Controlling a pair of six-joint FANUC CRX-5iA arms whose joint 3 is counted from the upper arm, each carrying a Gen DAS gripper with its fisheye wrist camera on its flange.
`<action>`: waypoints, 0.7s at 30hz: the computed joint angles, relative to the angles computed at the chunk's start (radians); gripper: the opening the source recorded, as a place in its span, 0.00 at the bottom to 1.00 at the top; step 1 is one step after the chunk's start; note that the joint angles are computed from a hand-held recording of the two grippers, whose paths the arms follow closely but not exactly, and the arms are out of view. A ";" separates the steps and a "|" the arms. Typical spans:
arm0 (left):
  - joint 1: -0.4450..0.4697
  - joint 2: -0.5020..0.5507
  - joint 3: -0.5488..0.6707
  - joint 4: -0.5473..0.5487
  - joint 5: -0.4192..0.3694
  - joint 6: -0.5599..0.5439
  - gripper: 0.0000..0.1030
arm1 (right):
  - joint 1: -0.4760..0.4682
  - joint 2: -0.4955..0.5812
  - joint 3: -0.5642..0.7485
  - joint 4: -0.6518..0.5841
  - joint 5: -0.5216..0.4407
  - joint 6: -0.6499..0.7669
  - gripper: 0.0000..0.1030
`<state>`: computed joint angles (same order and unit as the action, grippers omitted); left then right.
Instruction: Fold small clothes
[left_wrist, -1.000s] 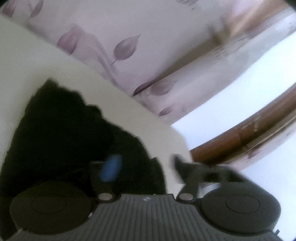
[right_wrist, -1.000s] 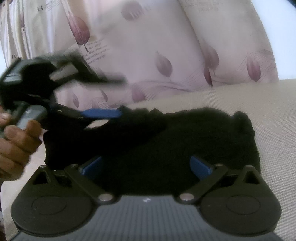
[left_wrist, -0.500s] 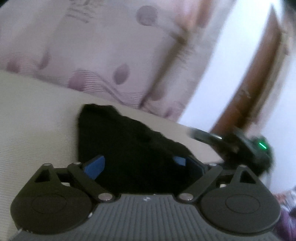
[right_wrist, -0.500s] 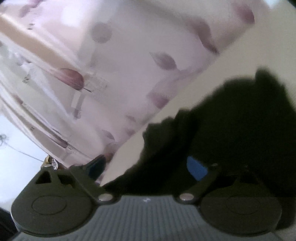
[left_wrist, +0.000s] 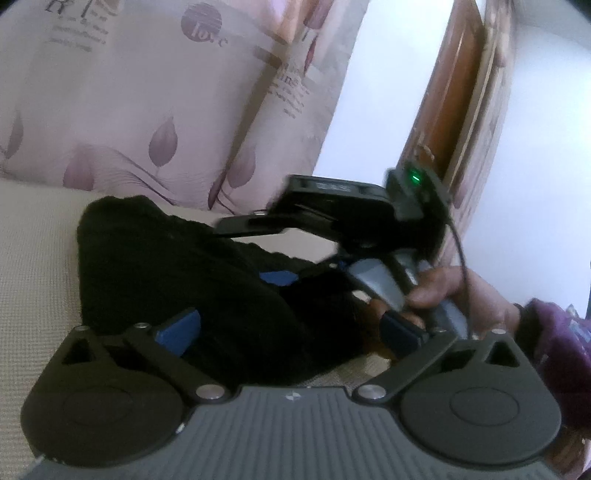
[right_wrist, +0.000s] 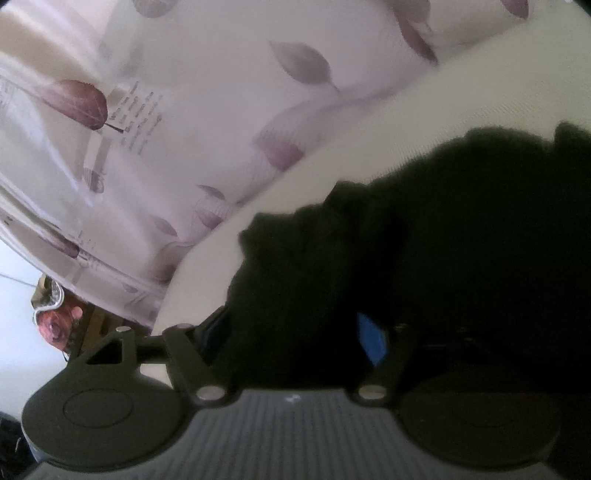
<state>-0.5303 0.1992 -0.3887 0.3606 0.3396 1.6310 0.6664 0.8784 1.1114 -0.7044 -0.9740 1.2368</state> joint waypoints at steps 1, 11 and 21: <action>0.001 -0.006 -0.004 -0.017 0.001 0.019 0.99 | -0.007 -0.030 -0.048 -0.007 0.021 0.005 0.74; 0.018 0.000 0.011 -0.082 0.011 0.117 1.00 | 0.016 -0.022 -0.037 -0.053 0.011 0.064 0.71; -0.017 -0.037 -0.092 0.128 0.167 0.055 1.00 | 0.108 -0.039 -0.091 0.218 0.131 0.095 0.17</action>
